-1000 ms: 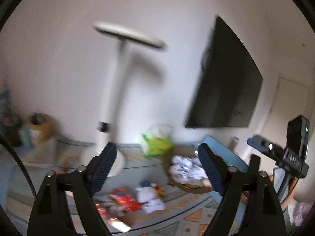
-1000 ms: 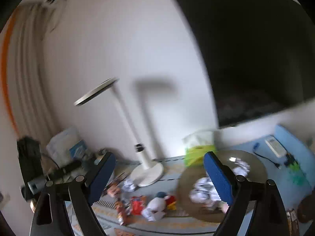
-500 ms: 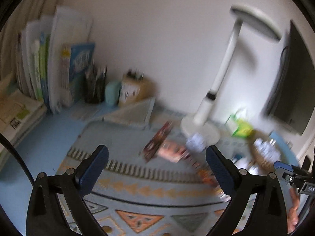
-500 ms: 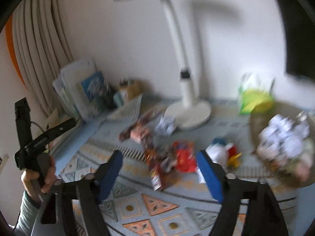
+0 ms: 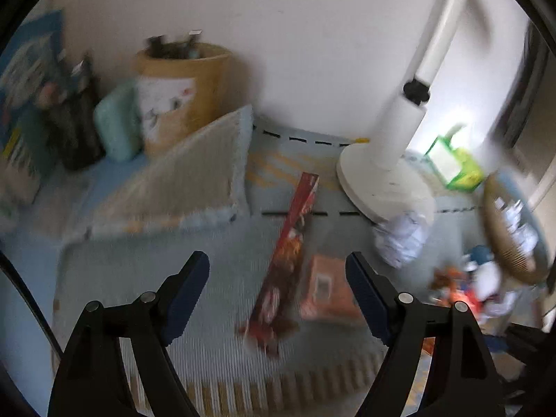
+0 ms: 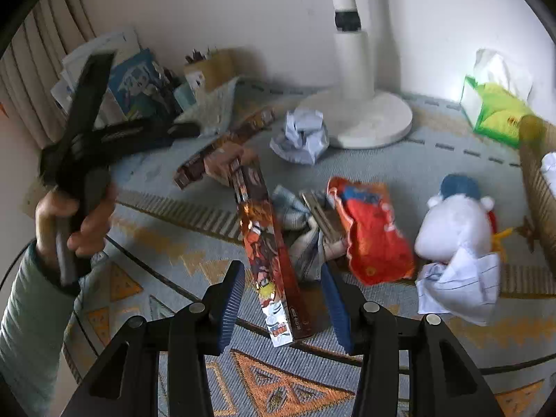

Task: Organize objects
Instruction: 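Grasp a long red snack box with the right gripper while the left grasps another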

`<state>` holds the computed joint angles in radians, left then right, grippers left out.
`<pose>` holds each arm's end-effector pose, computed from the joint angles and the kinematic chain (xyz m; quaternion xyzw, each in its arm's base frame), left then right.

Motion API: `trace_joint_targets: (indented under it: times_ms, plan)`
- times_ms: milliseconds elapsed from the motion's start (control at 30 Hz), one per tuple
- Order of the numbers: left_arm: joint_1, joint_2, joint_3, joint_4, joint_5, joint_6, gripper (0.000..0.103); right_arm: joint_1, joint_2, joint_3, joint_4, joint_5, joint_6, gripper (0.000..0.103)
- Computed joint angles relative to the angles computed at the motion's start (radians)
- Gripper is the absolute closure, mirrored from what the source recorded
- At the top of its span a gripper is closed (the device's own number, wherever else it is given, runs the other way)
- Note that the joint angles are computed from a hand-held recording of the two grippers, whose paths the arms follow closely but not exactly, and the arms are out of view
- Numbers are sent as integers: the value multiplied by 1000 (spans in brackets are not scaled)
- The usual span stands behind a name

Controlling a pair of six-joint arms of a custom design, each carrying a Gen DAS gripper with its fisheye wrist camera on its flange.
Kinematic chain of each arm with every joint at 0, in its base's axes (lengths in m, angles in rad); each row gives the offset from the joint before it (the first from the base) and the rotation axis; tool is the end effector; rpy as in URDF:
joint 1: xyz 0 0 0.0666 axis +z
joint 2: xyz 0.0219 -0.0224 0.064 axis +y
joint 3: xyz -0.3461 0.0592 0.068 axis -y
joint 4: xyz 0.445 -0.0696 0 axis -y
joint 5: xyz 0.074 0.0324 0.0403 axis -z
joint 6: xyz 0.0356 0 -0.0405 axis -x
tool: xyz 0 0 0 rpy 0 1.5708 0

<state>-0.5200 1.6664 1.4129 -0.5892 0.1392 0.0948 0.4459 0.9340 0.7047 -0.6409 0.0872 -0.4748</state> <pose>0.5406 -0.3157 0.2753 0.2209 0.9060 -0.1694 0.3189 0.3394 0.1584 0.2643 0.0285 0.9381 0.1156 0.3253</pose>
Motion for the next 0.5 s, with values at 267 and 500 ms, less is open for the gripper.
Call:
trace_joint_targets:
  times_ms: [267, 500]
  plan:
    - [-31, 147, 150, -84, -24, -85, 56, 35, 28, -3, 9, 84, 29, 58]
    - [-47, 124, 124, -80, -35, -152, 89, 38, 53, 9, 4, 80, 43, 58]
